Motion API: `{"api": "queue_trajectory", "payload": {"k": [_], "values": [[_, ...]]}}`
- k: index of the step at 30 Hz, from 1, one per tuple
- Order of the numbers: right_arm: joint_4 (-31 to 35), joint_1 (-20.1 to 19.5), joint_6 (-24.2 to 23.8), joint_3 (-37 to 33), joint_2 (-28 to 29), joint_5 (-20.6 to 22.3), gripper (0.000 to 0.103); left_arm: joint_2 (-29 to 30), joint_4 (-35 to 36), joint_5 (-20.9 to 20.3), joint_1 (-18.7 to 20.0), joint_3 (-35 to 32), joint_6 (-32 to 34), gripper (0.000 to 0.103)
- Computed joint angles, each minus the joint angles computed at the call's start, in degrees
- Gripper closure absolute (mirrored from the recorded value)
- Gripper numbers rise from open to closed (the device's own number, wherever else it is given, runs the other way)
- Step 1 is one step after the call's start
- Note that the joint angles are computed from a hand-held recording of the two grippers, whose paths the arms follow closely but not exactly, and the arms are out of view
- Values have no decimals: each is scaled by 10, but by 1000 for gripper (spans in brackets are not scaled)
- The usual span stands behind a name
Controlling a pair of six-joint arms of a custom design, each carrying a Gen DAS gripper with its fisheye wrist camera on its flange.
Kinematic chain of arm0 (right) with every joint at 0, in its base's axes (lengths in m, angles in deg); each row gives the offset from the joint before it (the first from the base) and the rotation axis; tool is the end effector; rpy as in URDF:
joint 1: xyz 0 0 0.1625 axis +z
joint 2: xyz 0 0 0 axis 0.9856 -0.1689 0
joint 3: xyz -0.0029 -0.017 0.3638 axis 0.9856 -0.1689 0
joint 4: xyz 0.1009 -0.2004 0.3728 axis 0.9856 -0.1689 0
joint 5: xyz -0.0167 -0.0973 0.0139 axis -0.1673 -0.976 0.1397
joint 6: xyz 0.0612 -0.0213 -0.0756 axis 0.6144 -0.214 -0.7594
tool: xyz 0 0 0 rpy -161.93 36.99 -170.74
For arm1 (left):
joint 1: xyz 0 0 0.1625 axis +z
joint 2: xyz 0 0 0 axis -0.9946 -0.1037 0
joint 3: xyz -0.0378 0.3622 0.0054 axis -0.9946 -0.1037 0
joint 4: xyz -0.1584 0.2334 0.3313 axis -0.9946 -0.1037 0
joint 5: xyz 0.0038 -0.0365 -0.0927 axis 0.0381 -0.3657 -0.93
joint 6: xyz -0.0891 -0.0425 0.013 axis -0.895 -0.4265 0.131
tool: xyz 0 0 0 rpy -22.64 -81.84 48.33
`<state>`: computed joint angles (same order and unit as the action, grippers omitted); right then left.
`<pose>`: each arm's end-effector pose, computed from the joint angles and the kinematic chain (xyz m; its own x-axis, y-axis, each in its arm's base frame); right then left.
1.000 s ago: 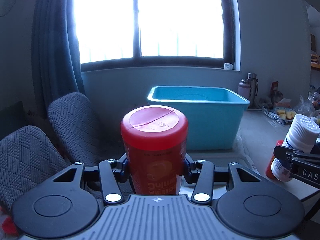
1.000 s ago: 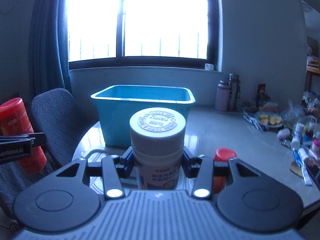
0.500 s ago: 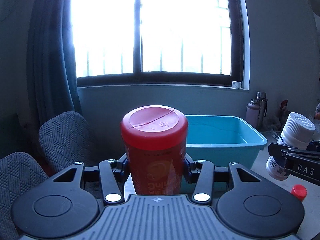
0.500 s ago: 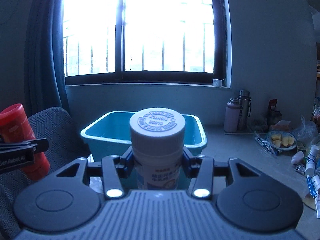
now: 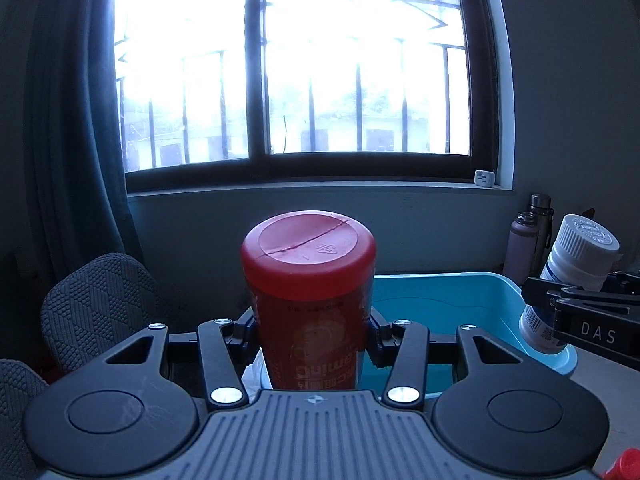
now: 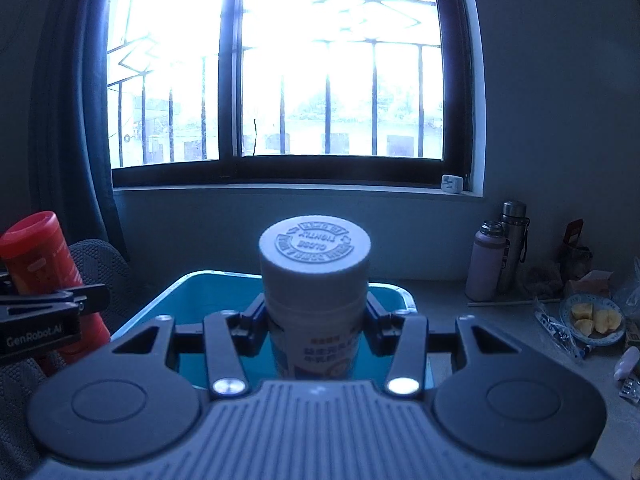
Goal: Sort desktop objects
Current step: 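Carry the red canister with the left tool while the right tool carries the bottle over the teal bin, then open both tools to drop the canister and bottle into the teal bin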
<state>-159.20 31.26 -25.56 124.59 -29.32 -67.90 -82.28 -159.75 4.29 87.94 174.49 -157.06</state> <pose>0.1929 -0.2529 0.3417 -0.7357 -0.0936 0.6708 -0.6651 0.2871 -0.6893 -0.4005 -0.2566 0.1731 -0.6481 -0.0150 -0.7614 0.7147 0.3332 -0.6150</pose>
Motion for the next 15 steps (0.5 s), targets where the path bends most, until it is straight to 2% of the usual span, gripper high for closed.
{"api": "queue_trajectory", "payload": {"k": [5,9,15], "values": [[-4,-61,-6,-32,51,37,55,48,-244,5,67,10,183,53],[5,-93,-7,-49,80,45,55,93,-383,-12,107,-1,279,53],[20,-116,-7,-57,104,49,55,130,-459,-40,140,-16,340,53]]}}
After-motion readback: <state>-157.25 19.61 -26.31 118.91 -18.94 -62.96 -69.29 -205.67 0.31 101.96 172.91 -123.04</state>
